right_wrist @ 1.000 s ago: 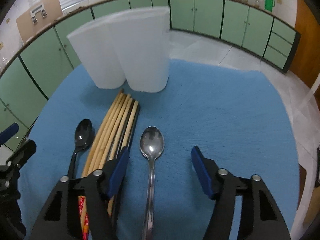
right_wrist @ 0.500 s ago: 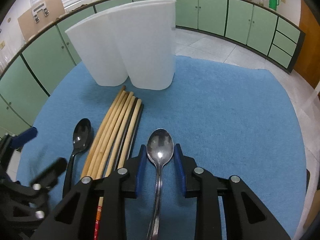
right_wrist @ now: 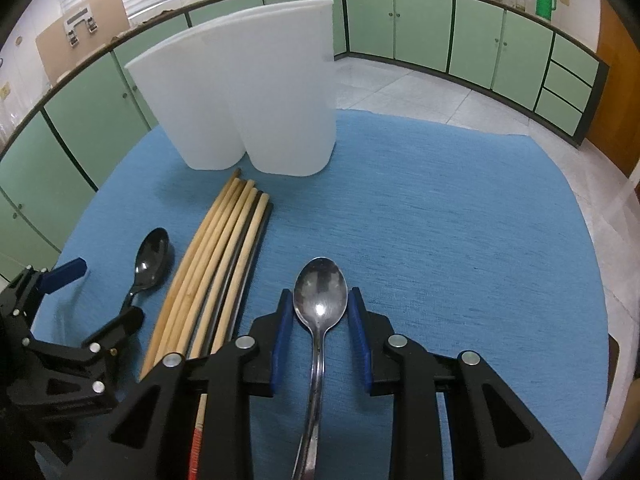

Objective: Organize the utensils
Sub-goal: 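Grasp the black plastic spoon by its handle with the left tool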

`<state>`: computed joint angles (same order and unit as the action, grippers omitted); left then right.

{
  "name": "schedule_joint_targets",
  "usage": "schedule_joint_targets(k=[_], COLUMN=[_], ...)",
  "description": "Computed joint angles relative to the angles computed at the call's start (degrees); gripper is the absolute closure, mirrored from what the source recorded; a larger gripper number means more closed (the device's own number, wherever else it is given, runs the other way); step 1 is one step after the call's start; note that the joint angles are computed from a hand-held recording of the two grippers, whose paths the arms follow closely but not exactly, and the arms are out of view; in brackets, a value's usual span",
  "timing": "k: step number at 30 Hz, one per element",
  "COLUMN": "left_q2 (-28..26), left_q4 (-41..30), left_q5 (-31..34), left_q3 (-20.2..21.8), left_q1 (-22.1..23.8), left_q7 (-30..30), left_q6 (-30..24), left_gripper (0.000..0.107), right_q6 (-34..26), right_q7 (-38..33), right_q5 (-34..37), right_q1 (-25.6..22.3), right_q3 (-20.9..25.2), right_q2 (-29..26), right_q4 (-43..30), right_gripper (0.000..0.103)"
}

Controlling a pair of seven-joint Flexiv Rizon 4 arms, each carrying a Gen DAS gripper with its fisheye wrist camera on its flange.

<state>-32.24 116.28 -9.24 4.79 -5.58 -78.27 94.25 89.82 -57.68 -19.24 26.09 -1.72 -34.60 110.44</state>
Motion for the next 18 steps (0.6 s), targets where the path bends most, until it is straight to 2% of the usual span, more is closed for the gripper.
schedule_joint_targets(k=[7,9,14,18], left_q2=[-1.01,-2.05,-4.10,-4.48], left_q4=[-3.38,-5.44,-9.73,-10.89], left_q5=[0.04,0.57,1.38,2.49], left_q3=[1.79,4.52,5.79,4.24], left_q1=[-2.74,-5.24,-5.76,-3.98], left_q7=[-1.15,-2.45,-4.65,-4.45], left_q6=[-2.62,-3.89,-6.52,-7.77], left_gripper=[0.009,0.009,0.009,0.009], right_q6=[-0.31,-0.48,-0.68,-1.77], right_q7=[-0.12,-0.49,-1.15,-1.37], right_q5=[-0.11,0.03,0.24,0.06], right_q1=[0.01,-0.71,-1.34,-1.19], right_q3=[0.18,0.80,1.51,1.59], right_q2=[-0.61,-0.78,-1.14,-1.46], right_q4=[-0.87,-1.16,-1.66,-2.45], right_gripper=[0.075,0.075,0.075,0.074])
